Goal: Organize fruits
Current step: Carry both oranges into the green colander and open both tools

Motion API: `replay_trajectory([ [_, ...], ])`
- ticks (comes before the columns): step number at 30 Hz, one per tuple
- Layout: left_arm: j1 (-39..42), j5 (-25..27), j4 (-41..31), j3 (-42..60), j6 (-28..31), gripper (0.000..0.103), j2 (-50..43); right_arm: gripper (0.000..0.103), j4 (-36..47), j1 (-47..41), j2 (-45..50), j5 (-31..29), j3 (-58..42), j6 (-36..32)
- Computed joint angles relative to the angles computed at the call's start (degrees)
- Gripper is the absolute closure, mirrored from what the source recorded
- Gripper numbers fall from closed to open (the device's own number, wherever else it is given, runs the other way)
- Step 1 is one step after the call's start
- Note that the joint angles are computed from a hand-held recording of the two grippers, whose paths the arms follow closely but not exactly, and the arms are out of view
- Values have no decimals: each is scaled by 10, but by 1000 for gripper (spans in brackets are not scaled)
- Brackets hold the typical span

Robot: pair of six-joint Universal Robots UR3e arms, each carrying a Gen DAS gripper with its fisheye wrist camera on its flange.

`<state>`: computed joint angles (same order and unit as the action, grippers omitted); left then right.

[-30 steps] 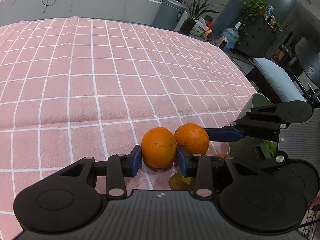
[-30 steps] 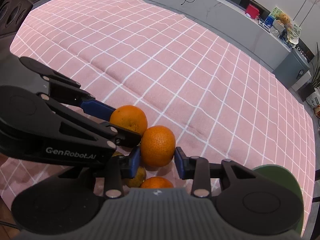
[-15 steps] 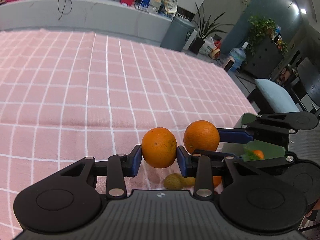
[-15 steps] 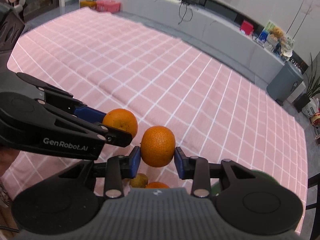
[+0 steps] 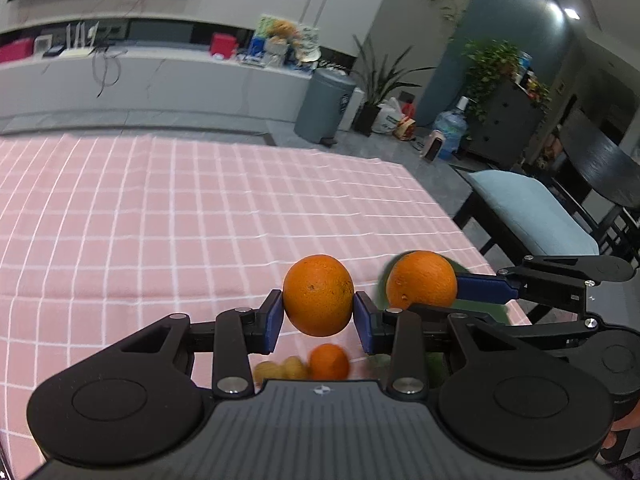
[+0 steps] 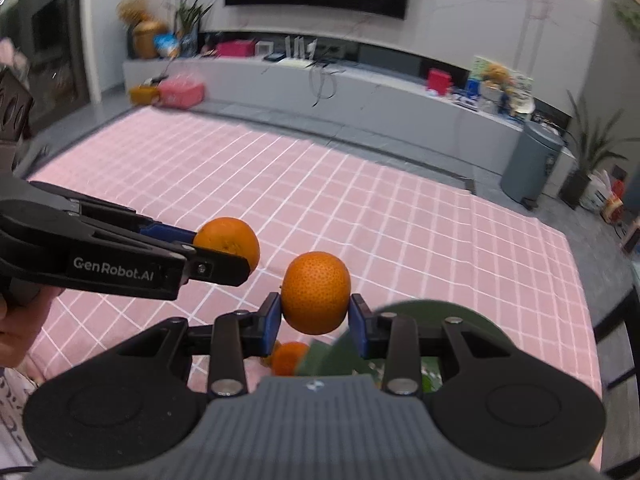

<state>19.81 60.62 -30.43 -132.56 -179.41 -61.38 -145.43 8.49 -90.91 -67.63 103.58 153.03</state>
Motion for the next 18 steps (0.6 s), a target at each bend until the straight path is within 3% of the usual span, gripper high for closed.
replay_trajectory([
  [7,-160,95,68,98,-46,61,-138,70,47,-93,-80,34,55,-35],
  [18,-285,175,4,285,-15,61,-330,70,57,-158,-62,2,74,-60],
])
